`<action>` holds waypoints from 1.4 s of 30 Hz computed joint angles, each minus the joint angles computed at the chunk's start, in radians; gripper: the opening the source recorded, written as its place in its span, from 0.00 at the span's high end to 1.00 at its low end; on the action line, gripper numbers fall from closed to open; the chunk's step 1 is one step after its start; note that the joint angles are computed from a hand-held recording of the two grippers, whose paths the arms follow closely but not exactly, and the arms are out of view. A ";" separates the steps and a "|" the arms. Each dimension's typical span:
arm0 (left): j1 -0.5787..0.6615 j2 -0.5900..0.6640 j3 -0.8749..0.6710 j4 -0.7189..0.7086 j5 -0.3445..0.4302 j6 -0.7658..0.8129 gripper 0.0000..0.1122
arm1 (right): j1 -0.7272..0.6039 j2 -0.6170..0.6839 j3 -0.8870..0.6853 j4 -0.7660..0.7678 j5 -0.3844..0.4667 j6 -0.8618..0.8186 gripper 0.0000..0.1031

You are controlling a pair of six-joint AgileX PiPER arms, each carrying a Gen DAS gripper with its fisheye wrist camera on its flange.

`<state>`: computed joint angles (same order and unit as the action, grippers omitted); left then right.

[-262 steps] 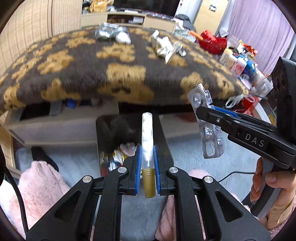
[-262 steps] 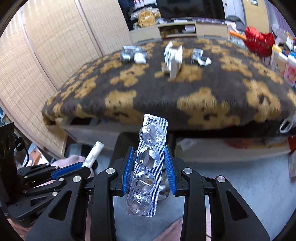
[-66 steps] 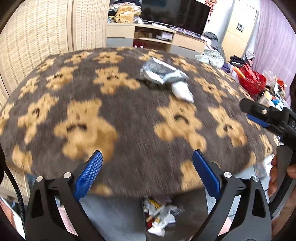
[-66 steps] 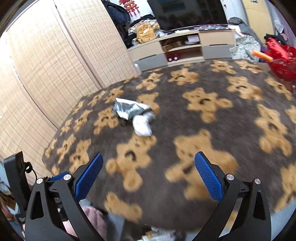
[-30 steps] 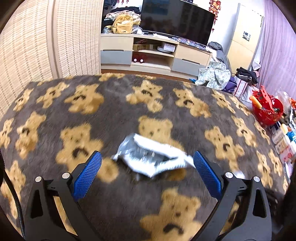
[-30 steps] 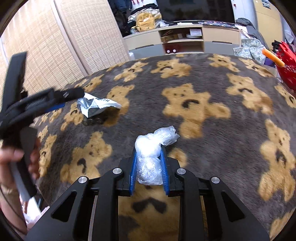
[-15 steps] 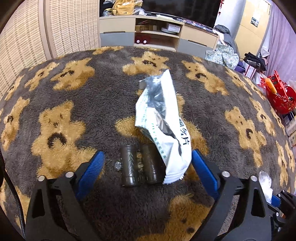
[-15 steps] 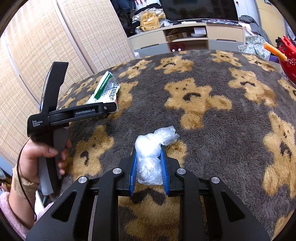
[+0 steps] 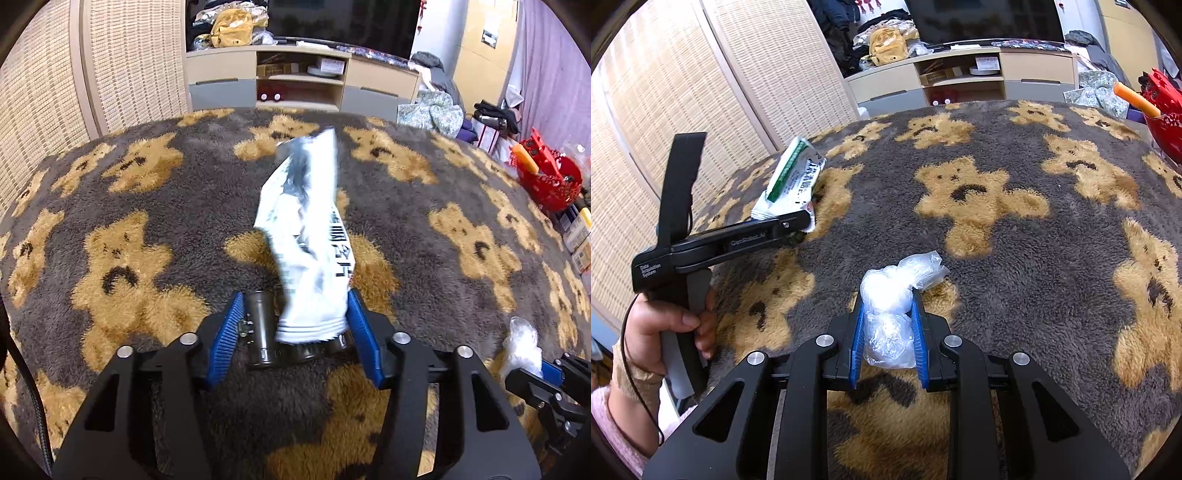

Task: Collect trash
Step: 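Lift the foil bag with left tool while right tool holds the plastic bag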

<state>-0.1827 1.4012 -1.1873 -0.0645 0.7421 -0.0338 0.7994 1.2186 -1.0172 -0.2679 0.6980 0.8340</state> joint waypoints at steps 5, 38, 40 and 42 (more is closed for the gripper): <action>0.042 -0.010 -0.051 -0.053 0.087 0.054 0.88 | 0.018 -0.014 -0.018 -0.021 0.023 0.024 0.77; -0.001 -0.170 0.115 -0.123 0.144 0.150 0.86 | 0.074 -0.001 -0.053 -0.045 0.017 0.069 0.77; -0.036 -0.207 0.138 -0.105 0.150 0.126 0.86 | 0.088 -0.005 -0.059 -0.062 0.035 0.085 0.77; -0.057 -0.237 0.158 -0.101 0.157 0.111 0.86 | 0.108 -0.015 -0.065 -0.079 0.061 0.103 0.77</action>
<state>-0.2399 1.1637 -1.0292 -0.1658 0.8992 0.0773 0.9074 1.2033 -1.0818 -0.3469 0.7588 0.9370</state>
